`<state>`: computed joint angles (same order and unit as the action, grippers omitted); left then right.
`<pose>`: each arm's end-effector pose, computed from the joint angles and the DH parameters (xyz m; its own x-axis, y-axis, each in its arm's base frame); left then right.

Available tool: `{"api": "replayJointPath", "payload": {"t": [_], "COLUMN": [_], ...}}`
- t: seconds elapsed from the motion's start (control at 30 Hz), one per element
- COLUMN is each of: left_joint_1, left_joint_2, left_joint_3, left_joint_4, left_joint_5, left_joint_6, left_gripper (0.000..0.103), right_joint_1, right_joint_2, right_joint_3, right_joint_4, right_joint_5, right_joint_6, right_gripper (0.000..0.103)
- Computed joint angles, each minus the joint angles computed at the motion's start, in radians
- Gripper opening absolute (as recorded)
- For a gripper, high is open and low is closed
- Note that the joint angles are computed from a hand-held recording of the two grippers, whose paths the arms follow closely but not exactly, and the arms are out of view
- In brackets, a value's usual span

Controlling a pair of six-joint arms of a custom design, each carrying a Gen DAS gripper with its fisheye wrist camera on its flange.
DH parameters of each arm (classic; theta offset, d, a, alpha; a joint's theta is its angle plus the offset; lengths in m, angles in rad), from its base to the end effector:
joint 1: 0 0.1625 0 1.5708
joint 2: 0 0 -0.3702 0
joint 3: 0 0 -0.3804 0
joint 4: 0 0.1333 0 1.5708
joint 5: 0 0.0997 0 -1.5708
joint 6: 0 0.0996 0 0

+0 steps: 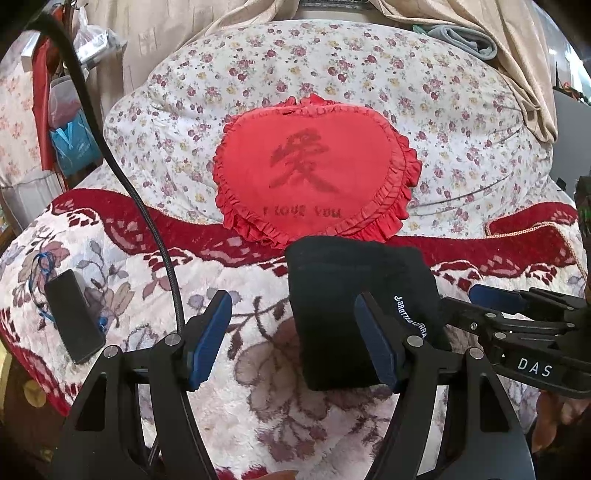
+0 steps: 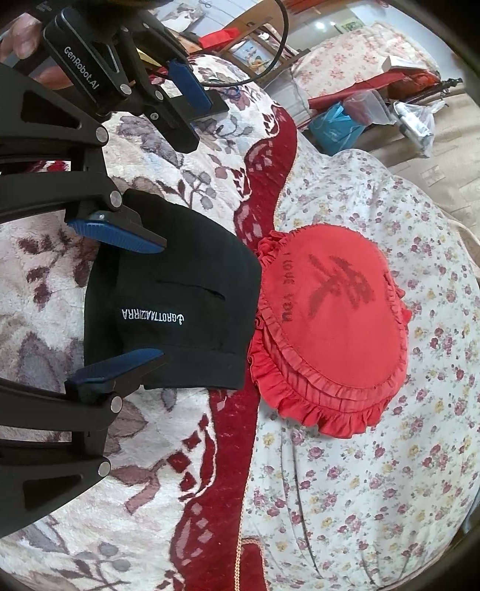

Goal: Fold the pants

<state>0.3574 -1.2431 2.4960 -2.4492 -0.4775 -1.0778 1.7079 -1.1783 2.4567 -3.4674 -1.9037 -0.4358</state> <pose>-0.2167 -0.3176 0.0726 -0.7001 -0.0293 -0.7134 0.5391 0.6335 -0.5550 0.1527 -0.3697 0.1214 -0.8252 -0.2878 0.4861 -0.5071 0.7565 -0.4130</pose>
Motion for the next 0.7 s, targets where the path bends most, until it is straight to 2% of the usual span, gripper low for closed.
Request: {"api": "replayJointPath", "payload": {"t": [0.7], "left_joint_1": [0.006], "left_joint_2": [0.005], "left_joint_3": [0.005], "left_joint_4": [-0.015], "left_joint_5": [-0.006], "left_joint_6": [0.009], "left_gripper": [0.069], "right_joint_1": [-0.006], "right_joint_2": [0.003], "right_joint_3": [-0.004], "right_joint_4": [0.013], "right_joint_5": [0.001], "right_joint_6": [0.003], "right_gripper": [0.052]}}
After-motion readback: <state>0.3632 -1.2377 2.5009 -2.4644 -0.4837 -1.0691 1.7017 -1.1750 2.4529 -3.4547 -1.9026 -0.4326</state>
